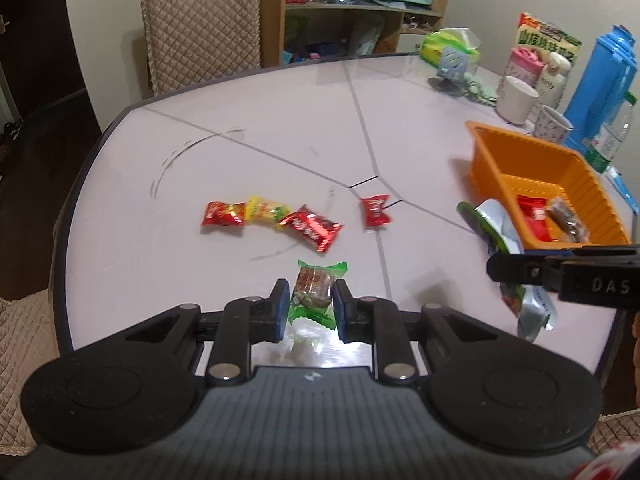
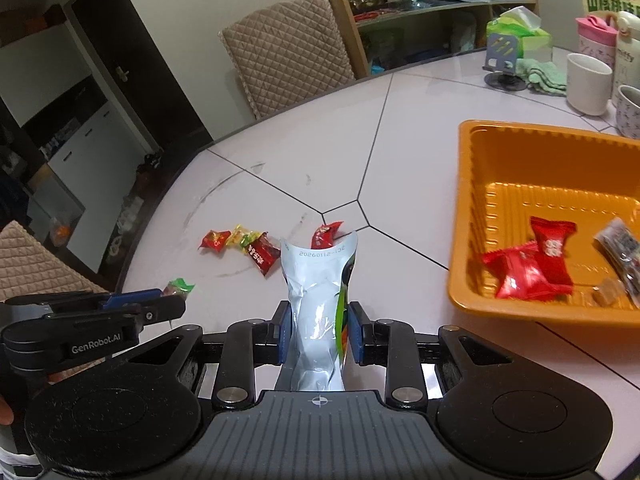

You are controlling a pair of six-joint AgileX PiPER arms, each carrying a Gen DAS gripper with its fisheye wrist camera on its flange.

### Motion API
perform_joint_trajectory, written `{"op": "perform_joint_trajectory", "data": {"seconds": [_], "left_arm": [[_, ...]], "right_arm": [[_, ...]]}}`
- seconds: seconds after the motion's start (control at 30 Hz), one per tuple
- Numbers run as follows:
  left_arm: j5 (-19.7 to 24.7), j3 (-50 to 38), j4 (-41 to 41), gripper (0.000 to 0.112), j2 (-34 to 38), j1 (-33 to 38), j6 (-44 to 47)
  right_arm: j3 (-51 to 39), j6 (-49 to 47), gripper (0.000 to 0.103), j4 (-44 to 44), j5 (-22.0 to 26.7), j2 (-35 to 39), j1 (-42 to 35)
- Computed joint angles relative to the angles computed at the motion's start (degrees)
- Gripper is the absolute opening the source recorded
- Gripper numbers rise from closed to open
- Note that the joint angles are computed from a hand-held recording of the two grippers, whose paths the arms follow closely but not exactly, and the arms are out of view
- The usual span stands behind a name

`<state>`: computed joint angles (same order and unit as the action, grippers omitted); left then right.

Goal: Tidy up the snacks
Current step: 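Carry the white bag and green candy over the orange tray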

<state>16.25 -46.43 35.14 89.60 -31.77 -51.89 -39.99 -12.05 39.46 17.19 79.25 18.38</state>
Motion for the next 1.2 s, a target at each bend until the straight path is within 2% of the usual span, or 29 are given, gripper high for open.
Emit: {"op": "perform_joint_trajectory", "data": {"seconds": [0.33,0.7,0.97,1.2], "left_arm": [[3.99,-2.79,4.86,0.021,-0.52,-10.2,-8.72],[7.26,-11.64,5.9,0.021,5.53,-18.73,-11.65],[8.98,-19.76,3.87,0.021,11.1,-21.94,-8.99],[10.5,-28.31,1.22,0.021,16.73,-23.37,-5.31]], "right_arm": [[5.56,-0.02,0.03,-1.87,4.81,-10.38,-6.31],[9.46,-14.01,0.03,4.59,15.54,-18.71,-24.06],[9.55,-25.0,0.03,8.56,23.93,-19.72,-39.12],[8.32,-32.78,0.03,10.88,28.47,-17.16,-49.75]]}}
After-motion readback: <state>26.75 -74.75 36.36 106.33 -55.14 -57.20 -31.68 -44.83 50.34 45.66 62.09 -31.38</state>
